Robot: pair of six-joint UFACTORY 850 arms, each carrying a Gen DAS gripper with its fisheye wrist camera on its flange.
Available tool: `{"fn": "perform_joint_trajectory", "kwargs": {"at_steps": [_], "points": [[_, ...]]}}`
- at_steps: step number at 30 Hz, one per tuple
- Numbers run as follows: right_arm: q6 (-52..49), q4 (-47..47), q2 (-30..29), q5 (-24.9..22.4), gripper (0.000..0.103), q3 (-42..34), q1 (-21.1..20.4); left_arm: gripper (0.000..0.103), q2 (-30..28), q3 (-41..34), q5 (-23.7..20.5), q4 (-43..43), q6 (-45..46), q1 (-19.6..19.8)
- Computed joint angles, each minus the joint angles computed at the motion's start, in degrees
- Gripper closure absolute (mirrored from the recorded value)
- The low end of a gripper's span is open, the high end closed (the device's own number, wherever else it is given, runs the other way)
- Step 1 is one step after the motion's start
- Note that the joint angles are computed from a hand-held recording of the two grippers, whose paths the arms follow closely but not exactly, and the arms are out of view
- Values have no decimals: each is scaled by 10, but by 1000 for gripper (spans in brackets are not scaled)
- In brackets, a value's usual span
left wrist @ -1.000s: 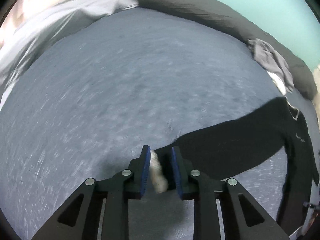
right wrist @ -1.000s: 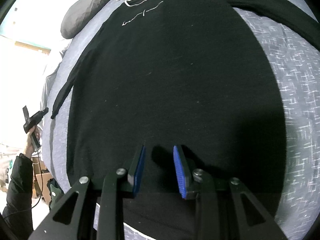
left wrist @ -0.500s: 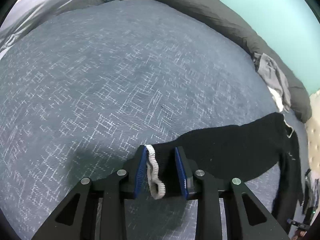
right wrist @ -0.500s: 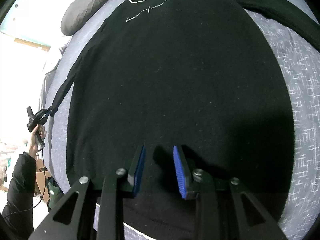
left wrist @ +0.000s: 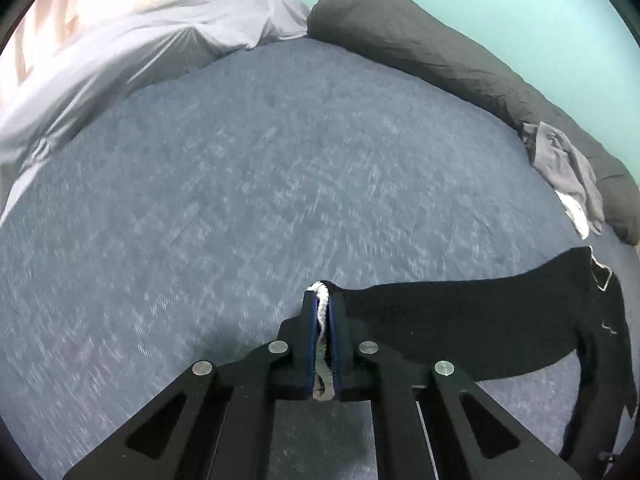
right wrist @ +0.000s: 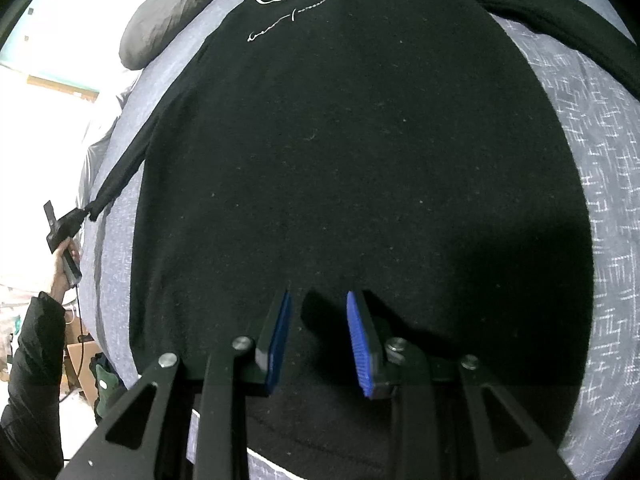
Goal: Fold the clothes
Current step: 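Grasp the white-trimmed sleeve cuff with the left gripper and lift it, then carry the sleeve across the sweatshirt body and open the left gripper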
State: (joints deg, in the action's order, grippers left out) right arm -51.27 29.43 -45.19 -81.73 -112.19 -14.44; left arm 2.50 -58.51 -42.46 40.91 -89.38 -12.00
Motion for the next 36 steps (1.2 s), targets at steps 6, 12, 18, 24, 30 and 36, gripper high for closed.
{"fn": "perform_joint_trajectory", "kwargs": {"at_steps": [6, 12, 18, 24, 30, 36], "points": [[4, 5, 4, 7, 74, 11, 0, 96, -24, -2, 15, -52, 32, 21], [0, 14, 2, -2, 74, 7, -8, 85, -3, 3, -40, -21, -39, -17], [-10, 33, 7, -16, 74, 12, -15, 85, -17, -20, -20, -43, -22, -70], [-9, 61, 6, -18, 74, 7, -29, 85, -119, -92, 156, -205, 108, -111], [3, 85, 4, -4, 74, 14, -41, 85, -242, -198, 216, -381, 276, -148], [-10, 112, 6, -1, 74, 33, -48, 85, -306, -260, 225, -403, 278, -164]]}}
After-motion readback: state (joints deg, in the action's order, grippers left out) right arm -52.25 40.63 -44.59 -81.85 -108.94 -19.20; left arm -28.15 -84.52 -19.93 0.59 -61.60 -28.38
